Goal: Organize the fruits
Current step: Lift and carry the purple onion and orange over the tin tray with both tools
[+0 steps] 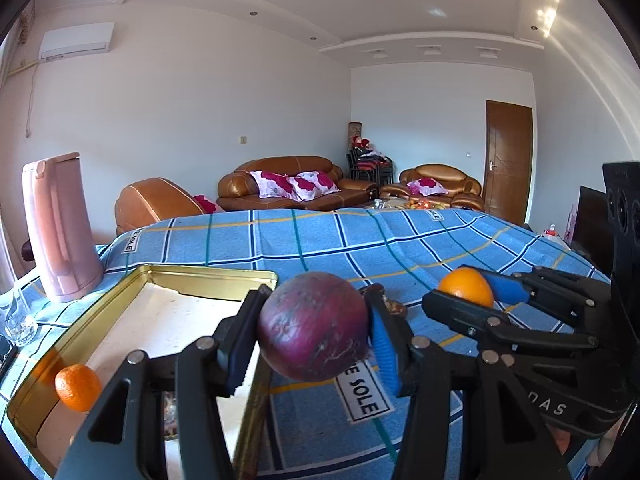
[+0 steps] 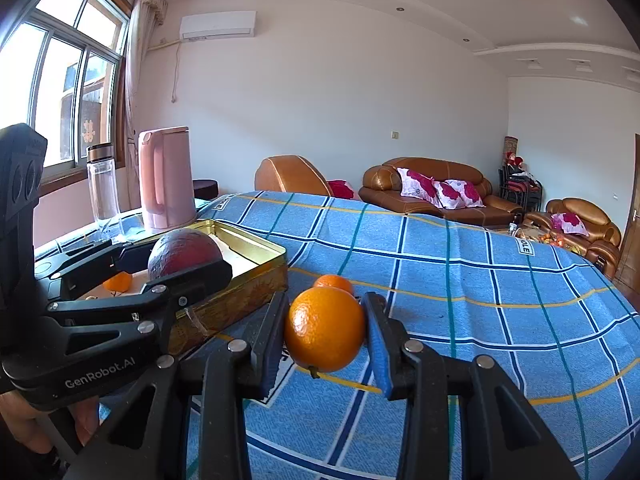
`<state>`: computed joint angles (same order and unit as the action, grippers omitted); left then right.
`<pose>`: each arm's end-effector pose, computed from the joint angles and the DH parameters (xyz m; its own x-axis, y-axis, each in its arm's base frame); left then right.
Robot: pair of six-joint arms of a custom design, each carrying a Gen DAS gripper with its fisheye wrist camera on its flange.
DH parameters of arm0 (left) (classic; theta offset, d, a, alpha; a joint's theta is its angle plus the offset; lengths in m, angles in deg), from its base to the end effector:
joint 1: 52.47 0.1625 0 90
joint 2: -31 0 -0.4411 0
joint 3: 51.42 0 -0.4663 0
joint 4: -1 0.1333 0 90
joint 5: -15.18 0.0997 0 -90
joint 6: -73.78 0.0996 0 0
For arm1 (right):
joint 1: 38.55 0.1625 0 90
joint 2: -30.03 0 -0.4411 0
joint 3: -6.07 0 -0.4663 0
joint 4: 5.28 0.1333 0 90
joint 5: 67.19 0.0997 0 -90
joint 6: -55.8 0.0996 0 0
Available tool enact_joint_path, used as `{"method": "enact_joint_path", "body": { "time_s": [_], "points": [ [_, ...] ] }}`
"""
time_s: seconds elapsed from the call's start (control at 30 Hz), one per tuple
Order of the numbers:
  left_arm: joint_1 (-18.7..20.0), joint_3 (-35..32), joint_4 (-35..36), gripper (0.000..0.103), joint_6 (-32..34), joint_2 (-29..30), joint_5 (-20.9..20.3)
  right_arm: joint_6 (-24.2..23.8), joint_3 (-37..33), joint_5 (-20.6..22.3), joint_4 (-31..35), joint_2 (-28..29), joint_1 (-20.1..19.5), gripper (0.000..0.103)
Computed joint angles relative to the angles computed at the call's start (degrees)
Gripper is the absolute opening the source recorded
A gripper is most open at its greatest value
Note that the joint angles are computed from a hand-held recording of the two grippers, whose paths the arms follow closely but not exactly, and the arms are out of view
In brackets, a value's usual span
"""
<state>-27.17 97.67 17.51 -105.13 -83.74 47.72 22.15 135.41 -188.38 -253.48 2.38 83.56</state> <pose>-0.0490 -0.2635 0.1955 -0.6975 0.2651 -0.6657 0.7146 0.3265 -0.6187 0.2937 -0.3143 -0.0533 -0.6318 -0.3330 0.7000 -0.7729 0.3398 -0.5359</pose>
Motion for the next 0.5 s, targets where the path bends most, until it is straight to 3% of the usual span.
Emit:
{"method": "enact_joint_path", "body": {
  "time_s": [0.2, 0.5],
  "points": [
    [1.3, -0.2, 3.5, 0.053, -0.5, -3.0, 0.7, 0.7, -1.2, 0.3, 2.6, 0.6, 0.8, 0.039],
    [-1.1, 0.3, 12.4, 0.053, -4.8, -10.5, -1.6, 1.5, -2.9, 0.9, 6.6, 0.7, 2.2, 0.039]
  ]
}}
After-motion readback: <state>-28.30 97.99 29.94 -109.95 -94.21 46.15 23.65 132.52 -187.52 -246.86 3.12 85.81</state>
